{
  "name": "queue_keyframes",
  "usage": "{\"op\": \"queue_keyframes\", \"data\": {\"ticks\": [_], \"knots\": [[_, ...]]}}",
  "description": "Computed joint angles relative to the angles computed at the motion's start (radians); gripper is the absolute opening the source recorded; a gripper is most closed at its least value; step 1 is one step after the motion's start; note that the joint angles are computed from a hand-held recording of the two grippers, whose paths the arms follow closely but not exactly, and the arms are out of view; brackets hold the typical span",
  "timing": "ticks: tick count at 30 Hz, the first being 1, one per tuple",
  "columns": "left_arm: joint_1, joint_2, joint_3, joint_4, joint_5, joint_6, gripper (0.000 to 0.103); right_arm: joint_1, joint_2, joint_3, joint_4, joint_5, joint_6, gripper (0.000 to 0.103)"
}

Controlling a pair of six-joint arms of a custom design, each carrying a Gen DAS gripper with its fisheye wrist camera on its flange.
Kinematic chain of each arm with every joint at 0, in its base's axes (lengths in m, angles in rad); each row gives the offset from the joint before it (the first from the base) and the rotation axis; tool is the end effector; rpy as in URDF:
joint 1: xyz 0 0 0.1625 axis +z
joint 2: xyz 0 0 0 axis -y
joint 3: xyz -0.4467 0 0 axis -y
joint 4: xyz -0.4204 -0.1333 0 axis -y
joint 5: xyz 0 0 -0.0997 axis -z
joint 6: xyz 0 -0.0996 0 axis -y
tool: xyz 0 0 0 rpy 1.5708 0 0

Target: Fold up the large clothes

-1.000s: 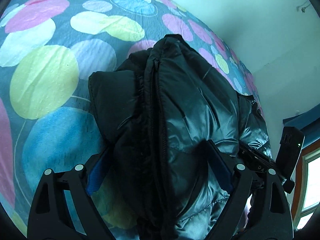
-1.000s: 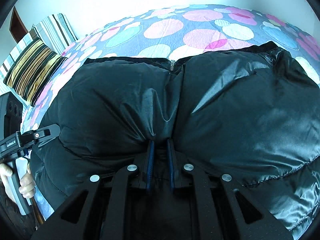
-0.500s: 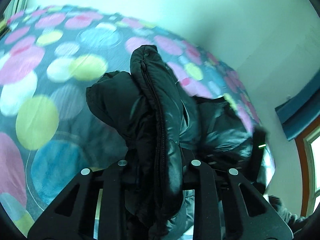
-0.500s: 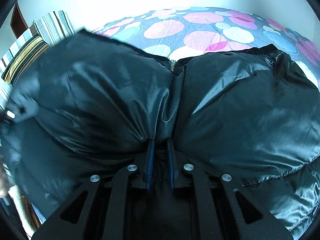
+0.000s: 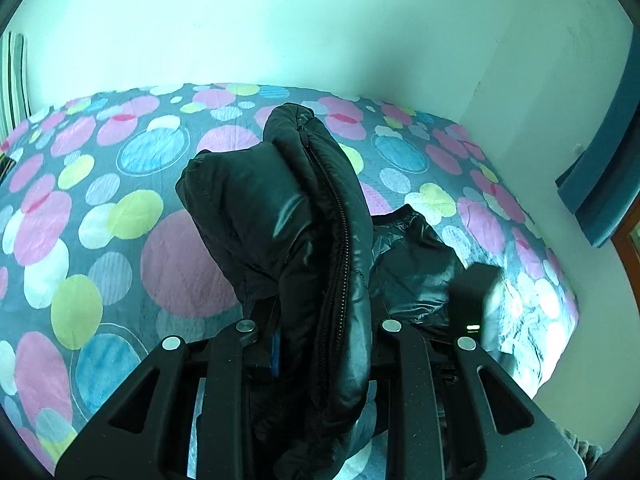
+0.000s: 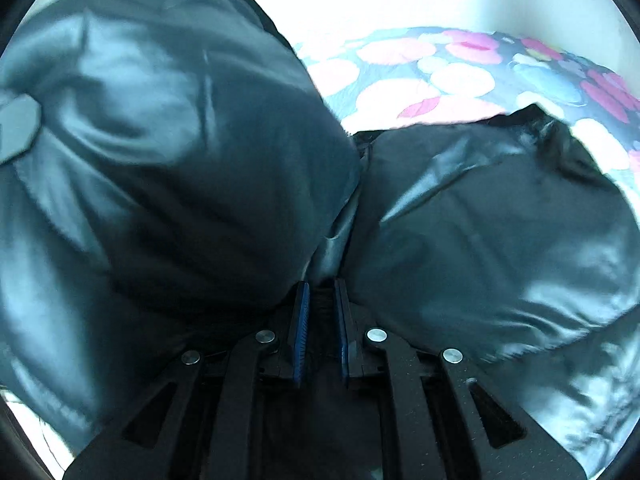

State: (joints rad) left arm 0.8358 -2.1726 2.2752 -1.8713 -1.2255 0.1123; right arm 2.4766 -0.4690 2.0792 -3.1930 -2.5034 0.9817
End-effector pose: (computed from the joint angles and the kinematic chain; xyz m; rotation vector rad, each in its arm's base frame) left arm -0.0649 -0.3208 0.4154 1.1241 2.6125 -0.4206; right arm 0.4124 -0.2557 -0.1138 -0.0991 -2.4181 0.9949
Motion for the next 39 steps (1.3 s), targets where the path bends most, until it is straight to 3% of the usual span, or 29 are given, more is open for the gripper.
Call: {"op": "queue_keyframes", "data": {"ticks": [6,10,12,17,21,26,29,39], "knots": [[-0.127,-0.034,0.043,0.043,0.05,-0.086,0.024,0.084,-0.119,0.113,0.162,-0.077,0.229,0.011],[-0.223,-0.044,0.082,0.062,0.085,-0.141,0.024,0.115,-0.196,0.174,0.364,-0.11,0.45,0.011],[-0.269,-0.04,0.103,0.063,0.093,-0.171,0.024,0.11,-0.205,0.214,0.335,-0.102,0.491,0.011],[-0.408,-0.047,0.17,0.093,0.134,-0.246,0.024,0.049,-0.125,0.298,-0.059,-0.06,0.334,0.011],[-0.473,-0.031,0.212,0.107,0.147,-0.287,0.024,0.016,-0.071,0.317,-0.237,-0.044,0.238,0.01],[-0.542,-0.027,0.253,0.131,0.172,-0.333,0.024,0.013,-0.056,0.327,-0.298,-0.04,0.198,0.01],[-0.572,-0.031,0.269,0.148,0.186,-0.354,0.024,0.036,-0.051,0.329,-0.285,-0.037,0.227,0.01],[-0.594,-0.033,0.287,0.156,0.198,-0.366,0.024,0.035,-0.056,0.334,-0.284,-0.034,0.212,0.01]]}}
